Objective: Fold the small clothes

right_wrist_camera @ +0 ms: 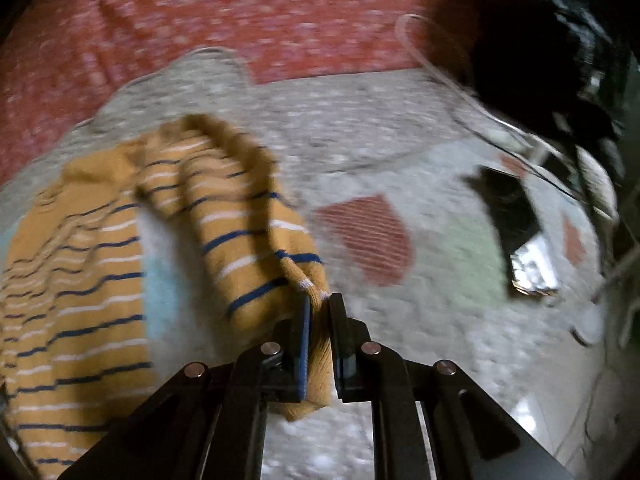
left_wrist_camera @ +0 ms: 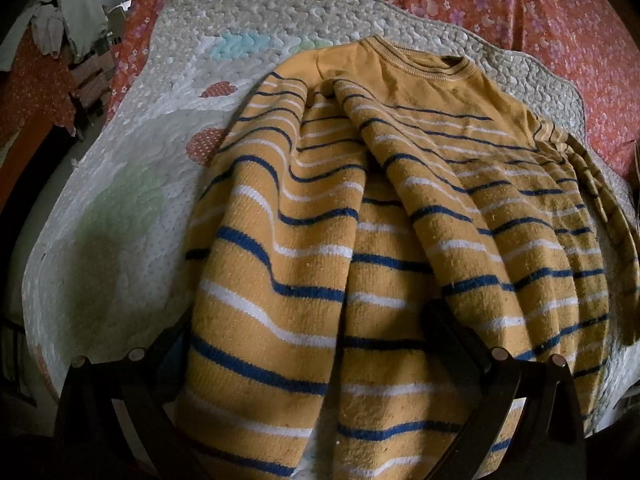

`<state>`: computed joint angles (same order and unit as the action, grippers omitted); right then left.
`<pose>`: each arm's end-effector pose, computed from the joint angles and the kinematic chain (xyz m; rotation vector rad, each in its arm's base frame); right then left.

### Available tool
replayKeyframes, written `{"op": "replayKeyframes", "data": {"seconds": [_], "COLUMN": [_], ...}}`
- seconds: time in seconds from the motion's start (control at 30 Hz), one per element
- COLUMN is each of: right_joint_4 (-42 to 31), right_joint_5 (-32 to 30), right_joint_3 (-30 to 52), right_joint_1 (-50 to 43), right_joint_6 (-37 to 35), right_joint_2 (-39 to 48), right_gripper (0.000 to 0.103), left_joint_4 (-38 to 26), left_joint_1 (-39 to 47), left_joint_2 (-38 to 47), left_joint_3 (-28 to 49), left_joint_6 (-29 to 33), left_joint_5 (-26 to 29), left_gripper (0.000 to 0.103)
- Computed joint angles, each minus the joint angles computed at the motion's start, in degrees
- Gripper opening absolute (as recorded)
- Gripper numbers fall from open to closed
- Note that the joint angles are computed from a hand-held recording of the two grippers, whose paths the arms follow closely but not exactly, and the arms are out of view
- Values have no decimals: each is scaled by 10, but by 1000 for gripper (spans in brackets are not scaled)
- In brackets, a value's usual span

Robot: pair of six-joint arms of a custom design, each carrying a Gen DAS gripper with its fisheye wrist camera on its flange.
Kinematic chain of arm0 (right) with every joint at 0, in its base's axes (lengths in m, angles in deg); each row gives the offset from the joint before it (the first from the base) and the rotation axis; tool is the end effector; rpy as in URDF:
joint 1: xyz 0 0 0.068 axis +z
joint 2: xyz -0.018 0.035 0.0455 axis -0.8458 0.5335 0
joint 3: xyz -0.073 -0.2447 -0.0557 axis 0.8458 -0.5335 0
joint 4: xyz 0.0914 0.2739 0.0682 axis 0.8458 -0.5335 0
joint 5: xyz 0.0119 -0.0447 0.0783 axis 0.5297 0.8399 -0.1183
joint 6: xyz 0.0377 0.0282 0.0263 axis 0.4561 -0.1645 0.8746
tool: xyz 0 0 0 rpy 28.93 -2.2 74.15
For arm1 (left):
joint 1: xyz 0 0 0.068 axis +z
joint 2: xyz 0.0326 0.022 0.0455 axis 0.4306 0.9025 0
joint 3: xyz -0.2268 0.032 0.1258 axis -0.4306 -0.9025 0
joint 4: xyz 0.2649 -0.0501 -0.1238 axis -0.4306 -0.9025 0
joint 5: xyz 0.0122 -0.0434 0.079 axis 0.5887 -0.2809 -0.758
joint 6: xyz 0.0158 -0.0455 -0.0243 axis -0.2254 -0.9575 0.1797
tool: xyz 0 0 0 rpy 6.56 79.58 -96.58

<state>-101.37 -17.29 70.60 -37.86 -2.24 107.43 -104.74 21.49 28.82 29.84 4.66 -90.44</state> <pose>0.3486 0.1190 0.1620 0.0001 2.5051 0.0176 0.2013 -0.0040 0.1135 -0.7545 2.4921 0.1535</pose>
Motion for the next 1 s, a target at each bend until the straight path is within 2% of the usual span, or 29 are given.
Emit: {"op": "replayKeyframes", "data": {"seconds": [0.17,0.2,0.23,0.27,0.3,0.43,0.57,0.67,0.77,0.83,0.9,1.0], "right_joint_4": [78,100,113,120,116,77,49,19,9,2,4,20], "right_joint_5": [-3,-20,-31,-63,-81,-181,-207,-195,-174,-174,-195,-263], "right_joint_3": [-68,-75,-84,-81,-71,-17,14,43,60,76,77,72], "right_joint_1": [11,18,30,39,53,92,135,153,154,149,134,103], "right_joint_6": [-11,-26,-27,-35,-36,-57,-93,-111,-102,-76,-48,-36], "right_joint_2": [-74,-84,-90,-83,-72,3,62,103,117,137,147,156], "right_gripper": [14,21,32,37,41,41,41,47,64,83,94,101], "left_joint_4": [5,6,7,8,10,13,17,17,18,19,19,19], "left_joint_1": [-7,-7,-8,-8,-10,-14,-13,-12,-11,-10,-12,-12], "left_joint_2": [2,3,4,5,5,5,6,6,6,8,9,8], "left_joint_3": [-3,-3,-3,-3,-5,-8,-9,-9,-9,-9,-8,-9], "left_joint_6": [-6,-7,-8,-8,-10,-14,-14,-13,-11,-10,-13,-12], "left_joint_5": [-9,-11,-13,-14,-17,-24,-26,-25,-23,-23,-25,-25], "left_gripper": [103,103,103,103,103,103,103,103,103,103,103,103]}}
